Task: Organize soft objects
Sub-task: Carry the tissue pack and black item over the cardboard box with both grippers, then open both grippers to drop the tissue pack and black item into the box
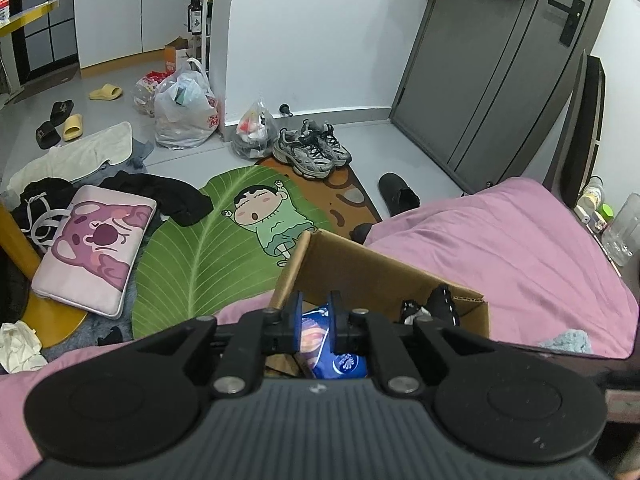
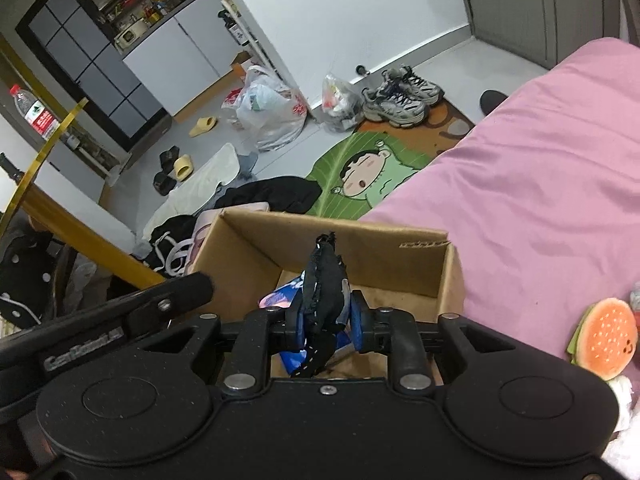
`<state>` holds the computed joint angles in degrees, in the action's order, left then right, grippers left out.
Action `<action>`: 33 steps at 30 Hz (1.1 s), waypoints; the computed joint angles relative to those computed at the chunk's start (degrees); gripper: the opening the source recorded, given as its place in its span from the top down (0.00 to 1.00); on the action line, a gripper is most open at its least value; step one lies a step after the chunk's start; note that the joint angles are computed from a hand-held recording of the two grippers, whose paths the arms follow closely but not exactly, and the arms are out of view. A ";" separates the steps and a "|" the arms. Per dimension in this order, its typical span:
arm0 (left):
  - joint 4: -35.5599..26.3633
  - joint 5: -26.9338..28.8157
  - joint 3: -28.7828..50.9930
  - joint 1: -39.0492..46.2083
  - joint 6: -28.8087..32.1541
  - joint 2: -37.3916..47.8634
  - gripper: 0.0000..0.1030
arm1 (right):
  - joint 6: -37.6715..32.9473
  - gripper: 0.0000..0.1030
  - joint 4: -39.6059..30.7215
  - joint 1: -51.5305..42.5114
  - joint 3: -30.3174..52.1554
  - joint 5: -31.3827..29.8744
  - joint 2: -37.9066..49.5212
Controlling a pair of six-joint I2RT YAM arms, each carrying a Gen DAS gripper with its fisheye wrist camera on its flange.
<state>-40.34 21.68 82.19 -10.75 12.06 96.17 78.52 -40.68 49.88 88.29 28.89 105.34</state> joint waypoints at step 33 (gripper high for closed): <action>-8.45 -5.13 -4.13 1.19 -1.68 -15.36 0.18 | 20.55 0.04 -22.50 11.13 -2.02 11.83 -11.25</action>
